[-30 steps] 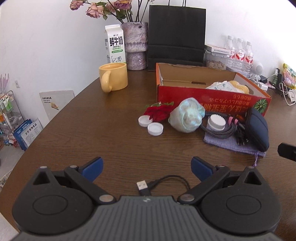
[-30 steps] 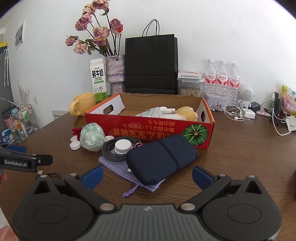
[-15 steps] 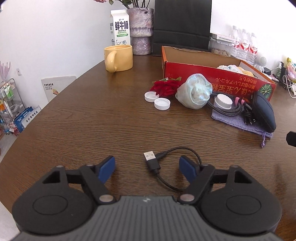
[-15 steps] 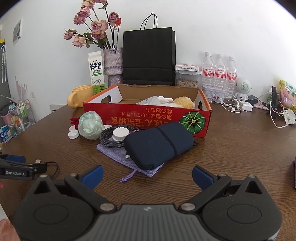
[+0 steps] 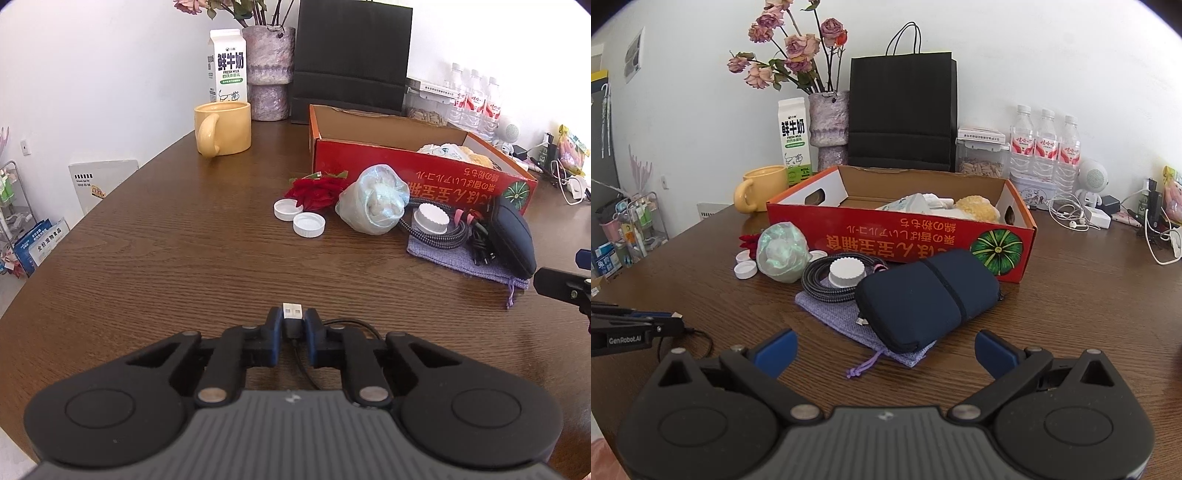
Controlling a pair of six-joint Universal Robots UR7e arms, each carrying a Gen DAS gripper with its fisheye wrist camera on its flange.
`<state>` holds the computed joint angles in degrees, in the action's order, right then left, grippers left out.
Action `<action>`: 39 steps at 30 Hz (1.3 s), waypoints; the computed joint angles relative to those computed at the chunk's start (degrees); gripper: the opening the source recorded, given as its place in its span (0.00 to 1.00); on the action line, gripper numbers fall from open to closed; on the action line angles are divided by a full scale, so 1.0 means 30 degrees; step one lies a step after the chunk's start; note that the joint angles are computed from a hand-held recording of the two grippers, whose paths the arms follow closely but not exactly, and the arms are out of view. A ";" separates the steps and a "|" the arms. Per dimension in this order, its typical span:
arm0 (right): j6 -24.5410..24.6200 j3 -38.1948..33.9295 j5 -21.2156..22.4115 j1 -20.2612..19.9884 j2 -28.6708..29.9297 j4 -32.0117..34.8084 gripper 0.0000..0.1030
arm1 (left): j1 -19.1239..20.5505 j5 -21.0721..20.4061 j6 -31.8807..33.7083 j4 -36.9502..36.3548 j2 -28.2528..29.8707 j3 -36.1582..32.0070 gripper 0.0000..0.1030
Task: Organize objects
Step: 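Move the left gripper to the black USB cable and grasp its plug, then grasp the white round knob device with the right gripper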
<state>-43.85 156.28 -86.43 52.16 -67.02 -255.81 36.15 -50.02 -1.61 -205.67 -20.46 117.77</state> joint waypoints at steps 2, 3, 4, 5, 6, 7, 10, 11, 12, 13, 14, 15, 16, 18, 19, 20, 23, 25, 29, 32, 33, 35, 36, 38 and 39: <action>-0.0096 -0.0296 -0.0317 0.0471 0.0183 0.0148 1.00 | 0.0056 -0.0003 0.0211 -0.0102 -0.0068 -0.0066 0.14; -0.0111 -0.0473 -0.0518 0.0736 0.0285 0.0225 1.00 | 0.0084 -0.0010 0.0316 -0.0169 -0.0100 -0.0102 0.14; -0.0146 -0.0654 -0.0714 0.1016 0.0357 0.0368 1.00 | 0.0121 -0.0030 0.0429 -0.0226 -0.0142 -0.0144 0.14; -0.0213 -0.0837 -0.0895 0.1279 0.0409 0.0532 1.00 | 0.0168 -0.0047 0.0535 -0.0261 -0.0187 -0.0208 0.14; -0.0302 -0.1028 -0.1072 0.1534 0.0492 0.0616 1.00 | 0.0212 -0.0066 0.0635 -0.0303 -0.0233 -0.0274 0.14; -0.0398 -0.1254 -0.1305 0.1816 0.0618 0.0607 1.00 | 0.0261 -0.0124 0.0768 -0.0359 -0.0278 -0.0340 0.14; -0.0681 -0.1981 -0.1943 0.2557 0.0795 0.0848 0.98 | 0.0339 -0.0226 0.1148 -0.0495 -0.0332 -0.0594 0.14; -0.0754 -0.2231 -0.2113 0.2755 0.0717 0.1160 0.98 | 0.0363 -0.0272 0.1250 -0.0514 -0.0337 -0.0694 0.14; -0.0809 -0.2449 -0.2246 0.2921 0.0658 0.1419 0.97 | 0.0381 -0.0328 0.1338 -0.0513 -0.0349 -0.0818 0.14; -0.0905 -0.2708 -0.2363 0.3090 0.0623 0.1671 0.95 | 0.0407 -0.0372 0.1438 -0.0502 -0.0342 -0.0960 0.14; -0.0985 -0.2965 -0.2526 0.3276 0.0559 0.1980 0.95 | 0.0426 -0.0388 0.1514 -0.0481 -0.0327 -0.1093 0.14; -0.1062 -0.3209 -0.2666 0.3435 0.0511 0.2270 0.94 | 0.0451 -0.0425 0.1602 -0.0444 -0.0309 -0.1258 0.14; -0.1145 -0.3421 -0.2747 0.3557 0.0471 0.2527 0.93 | 0.0468 -0.0465 0.1687 -0.0427 -0.0291 -0.1391 0.14; -0.1353 -0.3852 -0.2816 0.3753 0.0359 0.3146 0.90 | 0.0494 -0.0567 0.1881 -0.0386 -0.0235 -0.1699 0.14; -0.1488 -0.4106 -0.2945 0.3890 0.0350 0.3474 0.87 | 0.0523 -0.0621 0.1957 -0.0329 -0.0224 -0.1846 0.14; -0.1608 -0.4306 -0.3048 0.3989 0.0355 0.3712 0.86 | 0.0539 -0.0638 0.2024 -0.0262 -0.0197 -0.1995 0.14; -0.1998 -0.4899 -0.3176 0.4159 0.0251 0.4796 0.77 | 0.0610 -0.0719 0.2146 -0.0060 -0.0113 -0.2412 0.14; -0.2224 -0.5371 -0.3403 0.4250 0.0320 0.5532 0.70 | 0.0674 -0.0768 0.2176 0.0111 -0.0042 -0.2680 0.14; -0.2275 -0.6221 -0.3664 0.4280 0.0257 0.7316 0.60 | 0.0815 -0.0843 0.2277 0.0427 0.0117 -0.3183 0.14; -0.2308 -0.6804 -0.3943 0.4339 0.0332 0.8405 0.50 | 0.0938 -0.0868 0.2270 0.0674 0.0196 -0.3510 0.14; -0.2316 -0.6980 -0.4047 0.4350 0.0366 0.8716 0.49 | 0.0977 -0.0863 0.2267 0.0730 0.0223 -0.3601 0.14; -0.2282 -0.7421 -0.4424 0.4449 0.0500 0.9374 0.49 | 0.1055 -0.0889 0.2252 0.0858 0.0260 -0.3767 0.14; -0.2227 -0.7586 -0.4560 0.4485 0.0548 0.9664 0.49 | 0.1081 -0.0888 0.2227 0.0931 0.0266 -0.3826 0.14; -0.2191 -0.7853 -0.4798 0.4526 0.0680 0.9999 0.48 | 0.1142 -0.0911 0.2223 0.1064 0.0295 -0.3945 0.14; -0.2192 -0.7948 -0.4816 0.4537 0.0715 1.0153 0.47 | 0.1168 -0.0932 0.2217 0.1113 0.0307 -0.3991 0.14</action>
<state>-50.42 132.44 -100.88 65.77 -64.87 -225.35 39.65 -52.82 5.05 -202.33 -19.54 105.80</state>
